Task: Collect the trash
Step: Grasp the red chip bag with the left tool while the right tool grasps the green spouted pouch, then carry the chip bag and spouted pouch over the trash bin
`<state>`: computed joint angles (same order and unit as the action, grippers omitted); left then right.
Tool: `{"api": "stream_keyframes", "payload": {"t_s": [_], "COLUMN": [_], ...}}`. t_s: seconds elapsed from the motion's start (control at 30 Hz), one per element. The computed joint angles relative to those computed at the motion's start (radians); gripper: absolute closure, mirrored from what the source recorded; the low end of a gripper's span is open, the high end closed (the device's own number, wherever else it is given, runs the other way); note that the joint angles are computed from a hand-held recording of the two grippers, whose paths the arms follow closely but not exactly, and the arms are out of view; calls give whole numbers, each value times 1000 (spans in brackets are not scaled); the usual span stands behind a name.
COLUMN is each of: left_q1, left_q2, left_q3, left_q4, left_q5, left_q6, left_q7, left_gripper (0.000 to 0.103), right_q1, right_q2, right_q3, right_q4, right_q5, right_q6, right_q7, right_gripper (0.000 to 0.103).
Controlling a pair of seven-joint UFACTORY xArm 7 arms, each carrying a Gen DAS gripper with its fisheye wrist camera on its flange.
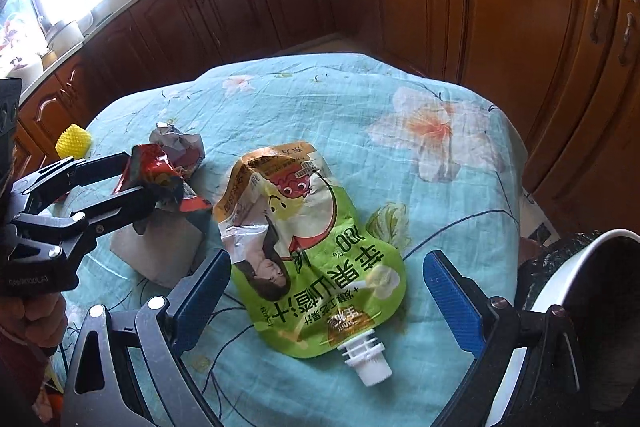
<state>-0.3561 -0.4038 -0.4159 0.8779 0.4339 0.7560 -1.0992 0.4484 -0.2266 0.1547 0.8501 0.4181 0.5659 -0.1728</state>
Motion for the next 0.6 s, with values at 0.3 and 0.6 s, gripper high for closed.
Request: {"api": "stream_keyframes", "payload": {"t_s": [0.3, 0.6], "left_q1": [-17, -17], "left_q2": [20, -73], "left_q3": [13, -11], "left_q4": [-26, -97], "left_q5": [8, -33], "left_q6": [-54, -128], "left_q7": [-4, -38], "left_gripper": [100, 102], "right_q1": [13, 50], "right_q2": [-27, -229], "right_q3": [-7, -35], "right_q4": [-43, -201], "right_q5": [23, 90], "right_q6": [-6, -51], "right_q7": [20, 51], "right_gripper": [52, 65]}}
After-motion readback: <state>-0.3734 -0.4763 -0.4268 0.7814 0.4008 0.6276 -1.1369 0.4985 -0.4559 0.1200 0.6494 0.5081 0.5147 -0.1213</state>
